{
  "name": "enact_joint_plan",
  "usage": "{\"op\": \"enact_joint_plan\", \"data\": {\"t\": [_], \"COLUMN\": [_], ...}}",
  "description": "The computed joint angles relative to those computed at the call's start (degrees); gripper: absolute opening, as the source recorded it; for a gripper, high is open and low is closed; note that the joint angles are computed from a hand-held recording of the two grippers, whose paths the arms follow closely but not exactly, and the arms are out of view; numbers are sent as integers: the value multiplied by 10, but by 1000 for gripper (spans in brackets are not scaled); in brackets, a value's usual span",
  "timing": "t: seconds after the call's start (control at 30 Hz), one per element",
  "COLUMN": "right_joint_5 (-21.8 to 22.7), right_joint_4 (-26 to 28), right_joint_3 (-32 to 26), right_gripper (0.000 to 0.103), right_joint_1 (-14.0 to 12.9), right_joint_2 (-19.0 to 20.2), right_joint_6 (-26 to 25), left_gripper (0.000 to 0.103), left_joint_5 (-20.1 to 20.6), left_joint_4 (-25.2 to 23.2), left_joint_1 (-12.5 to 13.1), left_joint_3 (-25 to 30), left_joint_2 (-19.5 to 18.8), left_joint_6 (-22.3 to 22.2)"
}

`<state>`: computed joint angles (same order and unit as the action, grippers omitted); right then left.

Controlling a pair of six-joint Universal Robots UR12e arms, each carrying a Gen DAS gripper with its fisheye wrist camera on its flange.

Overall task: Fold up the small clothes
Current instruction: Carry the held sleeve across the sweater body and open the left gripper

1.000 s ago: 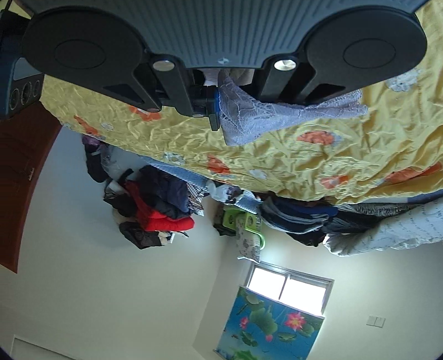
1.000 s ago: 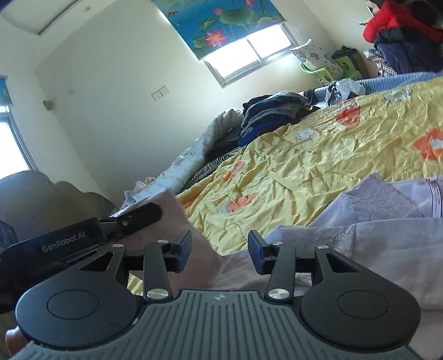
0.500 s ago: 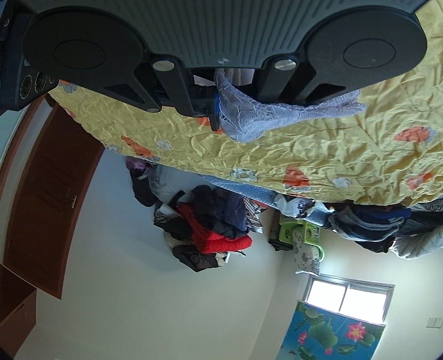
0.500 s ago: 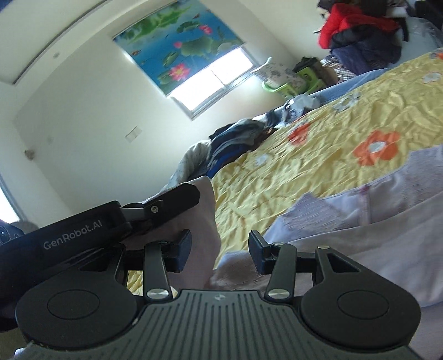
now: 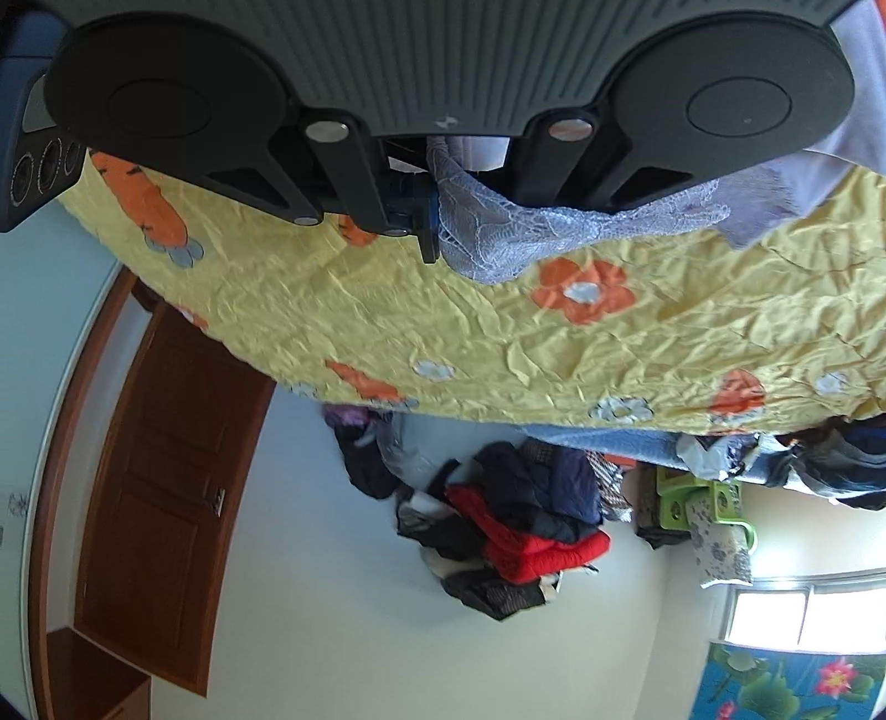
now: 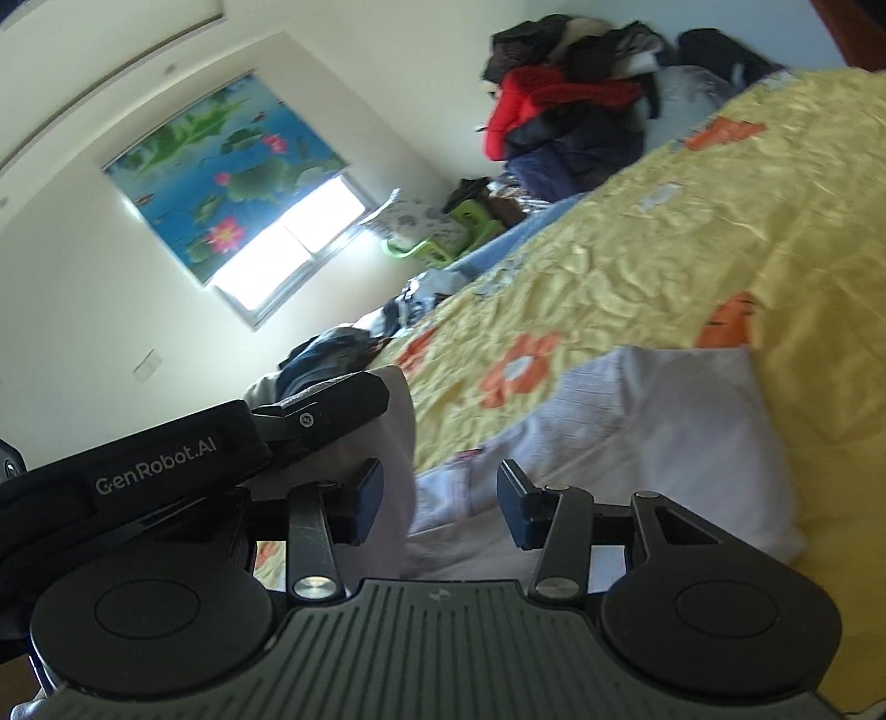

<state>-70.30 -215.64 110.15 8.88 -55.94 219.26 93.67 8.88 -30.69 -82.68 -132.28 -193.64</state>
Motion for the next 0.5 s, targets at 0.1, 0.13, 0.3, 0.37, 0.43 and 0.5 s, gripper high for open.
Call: {"op": "enact_joint_plan", "data": {"t": [0.1,0.13,0.3,0.37,0.43,0.5], "right_joint_5": [-32,-41,-62,-75,-88,-103], "right_joint_4": [18,24,32,40,45,48], "right_joint_3": [6,8,18,22,28,35], "right_gripper": [49,49,50,53,55,56], "right_joint_1": [0,0,-3,-3,-2,-4], "right_joint_2": [-2,-2,-5,-9,-14,-18], "right_joint_6": [-7,-12,-18,-26,-38,-51], "left_gripper": [5,5,5,5,6,9], "left_joint_5": [-6,-7,-16,-24,-32,-34], "left_joint_4": [-25,-29,-41,-49,-52,-63], "left_joint_1": [-3,-4,-9,-10,-10,-13], "left_joint_3": [16,19,30,34,37,42], "left_joint_2": [-10,-13,-20,-22,-24,-26], "left_joint_6": [5,6,20,27,34,45]}}
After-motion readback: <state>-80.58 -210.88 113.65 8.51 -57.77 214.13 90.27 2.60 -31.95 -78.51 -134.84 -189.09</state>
